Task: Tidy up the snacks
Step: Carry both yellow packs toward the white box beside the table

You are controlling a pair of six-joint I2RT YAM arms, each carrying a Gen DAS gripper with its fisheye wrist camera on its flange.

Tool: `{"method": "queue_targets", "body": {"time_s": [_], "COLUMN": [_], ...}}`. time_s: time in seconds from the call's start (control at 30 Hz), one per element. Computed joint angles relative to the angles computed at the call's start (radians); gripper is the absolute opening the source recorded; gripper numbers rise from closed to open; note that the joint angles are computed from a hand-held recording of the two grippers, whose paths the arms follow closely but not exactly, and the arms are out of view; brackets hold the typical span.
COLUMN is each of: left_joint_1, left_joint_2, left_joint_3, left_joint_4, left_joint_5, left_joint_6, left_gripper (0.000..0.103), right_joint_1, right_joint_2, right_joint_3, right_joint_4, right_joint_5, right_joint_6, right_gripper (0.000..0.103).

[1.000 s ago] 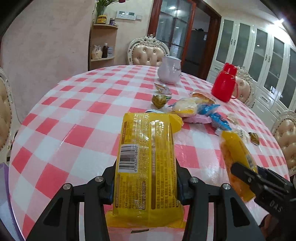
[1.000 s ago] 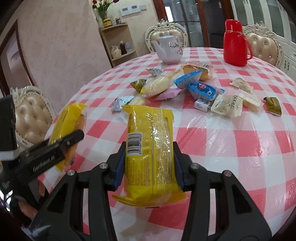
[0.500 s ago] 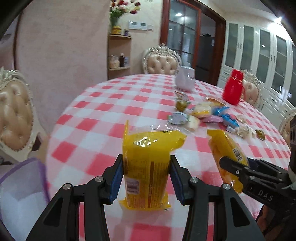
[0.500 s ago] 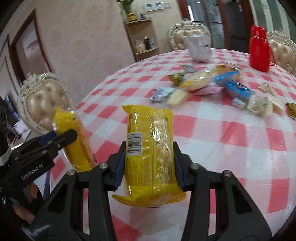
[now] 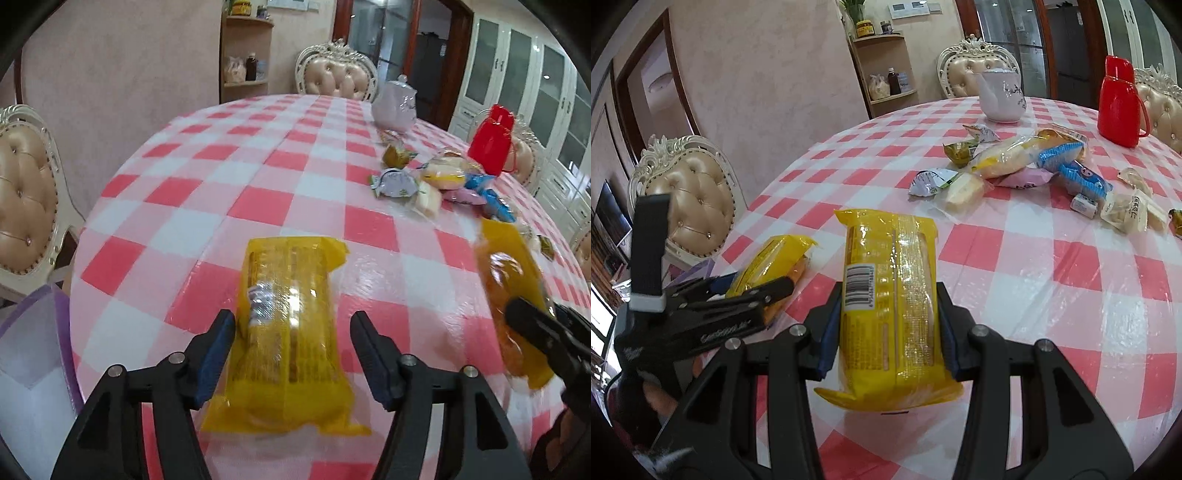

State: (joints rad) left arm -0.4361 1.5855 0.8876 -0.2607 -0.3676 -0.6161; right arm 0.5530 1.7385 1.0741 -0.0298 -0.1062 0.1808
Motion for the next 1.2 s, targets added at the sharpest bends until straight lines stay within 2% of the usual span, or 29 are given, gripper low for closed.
{"method": "queue_targets", "body": {"time_s": [0.03, 0.1, 0.2, 0.43, 0.53, 0.87, 1.03, 1.2], "left_joint_1": [0.007, -0.002, -0.039, -0.110, -0.122, -0.083, -0.023, 0.091], "left_joint_2": [0.003, -0.013, -0.061, -0.284, -0.361, -0.627, -0.771, -0.942], "left_joint_3": [-0.001, -0.016, -0.046, -0.140, -0.175, -0.311, -0.365, -0.419], "left_joint_4": [0.005, 0.013, -0.003, -0.124, -0.184, -0.370, -0.450, -0.531], "left_joint_5": [0.014, 0.010, -0.068, -0.229, -0.271, -0.315, -0.310, -0.275], "left_joint_6": [0.008, 0.029, 0.014, -0.052, -0.080, -0.145, -0.138, -0.090], "left_gripper": [0.048, 0.048, 0.048, 0.048, 0.048, 0.048, 0.048, 0.048], "right_joint_1": [0.002, 0.004, 0.006, 0.063, 0.113, 0.289, 0.387, 0.477], "right_joint_2": [-0.001, -0.002, 0.000, 0.010, 0.018, 0.103, 0.171, 0.245], "right_joint_3": [-0.001, -0.003, -0.001, 0.007, 0.014, 0.114, 0.195, 0.287], "right_joint_4": [0.000, 0.002, 0.002, 0.018, 0.032, 0.020, -0.014, -0.060], "right_joint_5": [0.001, 0.003, -0.004, -0.048, -0.055, -0.034, -0.014, 0.008], "right_joint_6": [-0.003, -0.006, -0.008, 0.006, 0.000, -0.013, -0.030, -0.060], "right_gripper": [0.049, 0.049, 0.049, 0.049, 0.049, 0.049, 0.049, 0.049]}}
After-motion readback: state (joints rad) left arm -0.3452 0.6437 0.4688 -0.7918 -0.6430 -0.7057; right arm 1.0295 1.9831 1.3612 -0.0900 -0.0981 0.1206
